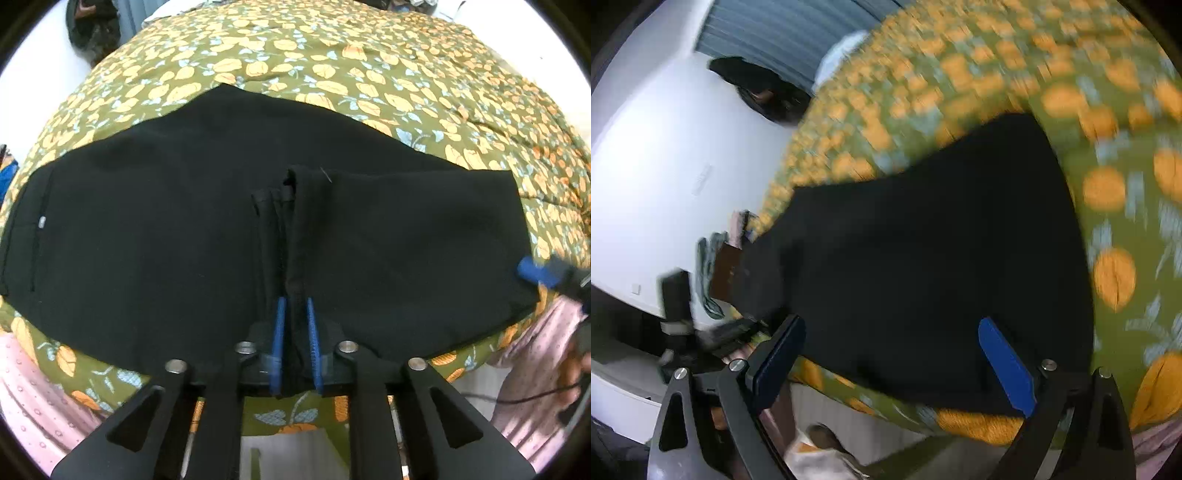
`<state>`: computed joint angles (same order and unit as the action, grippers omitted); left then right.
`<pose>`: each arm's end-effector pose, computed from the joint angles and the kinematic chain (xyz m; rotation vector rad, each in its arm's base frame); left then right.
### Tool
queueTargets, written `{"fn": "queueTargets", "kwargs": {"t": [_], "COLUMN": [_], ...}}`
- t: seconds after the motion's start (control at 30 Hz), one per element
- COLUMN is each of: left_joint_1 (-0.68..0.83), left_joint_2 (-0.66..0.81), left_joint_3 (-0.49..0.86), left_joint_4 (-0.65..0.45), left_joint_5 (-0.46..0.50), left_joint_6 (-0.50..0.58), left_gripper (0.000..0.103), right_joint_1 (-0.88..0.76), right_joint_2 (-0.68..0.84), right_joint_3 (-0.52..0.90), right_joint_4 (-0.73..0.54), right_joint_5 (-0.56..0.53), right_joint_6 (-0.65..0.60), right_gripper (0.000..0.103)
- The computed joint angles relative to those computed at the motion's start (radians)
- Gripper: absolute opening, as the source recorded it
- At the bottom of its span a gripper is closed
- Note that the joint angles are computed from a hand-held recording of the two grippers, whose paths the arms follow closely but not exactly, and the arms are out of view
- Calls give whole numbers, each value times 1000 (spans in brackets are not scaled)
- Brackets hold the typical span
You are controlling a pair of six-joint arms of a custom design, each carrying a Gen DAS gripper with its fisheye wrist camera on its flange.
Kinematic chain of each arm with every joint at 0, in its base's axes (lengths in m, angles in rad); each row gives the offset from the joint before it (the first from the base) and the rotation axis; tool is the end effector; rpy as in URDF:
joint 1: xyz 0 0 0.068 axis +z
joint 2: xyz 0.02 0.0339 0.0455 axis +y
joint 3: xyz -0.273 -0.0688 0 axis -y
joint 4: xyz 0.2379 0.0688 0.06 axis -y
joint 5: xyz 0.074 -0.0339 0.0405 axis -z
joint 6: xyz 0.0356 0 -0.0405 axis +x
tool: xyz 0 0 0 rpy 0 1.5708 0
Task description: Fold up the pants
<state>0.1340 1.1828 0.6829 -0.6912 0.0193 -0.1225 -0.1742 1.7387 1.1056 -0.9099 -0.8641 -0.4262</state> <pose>0.1932 0.0254 0.2030 -0.3481 2.7397 -0.0236 0.2958 -0.0246 0.1932 -0.3472 2.6065 1.1474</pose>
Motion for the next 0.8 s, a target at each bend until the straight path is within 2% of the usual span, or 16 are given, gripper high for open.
{"fn": "queueTargets", "kwargs": {"t": [0.03,0.1,0.23,0.4,0.53,0.57,0.7,0.8], "left_joint_1": [-10,-17,-33,-47,-34,-32,0,44], "left_joint_2": [-6,-28,-22,-26,-18,-19,-40,-43], "left_joint_3": [1,-9,-3,-4,-10,-11,-17,-17], "left_joint_4": [-3,3,-4,-5,1,1,-6,-9], "left_joint_5": [-22,-45,-65,-95,-79,-76,-60,-17], "left_joint_6": [-10,-16,-13,-11,-5,-3,6,10], "left_gripper": [46,59,59,59,60,61,67,69], "right_joint_1": [-3,-4,3,32,68,68,38,8], "right_joint_2": [-12,-15,31,106,284,288,180,55], "right_joint_3": [39,99,207,237,288,277,202,136], "right_joint_4": [-8,-3,49,82,22,40,108,115], "right_joint_5": [-19,-35,-5,22,123,125,68,35], "right_joint_6": [12,45,147,194,211,218,253,222], "right_gripper": [95,95,95,95,95,95,95,95]}}
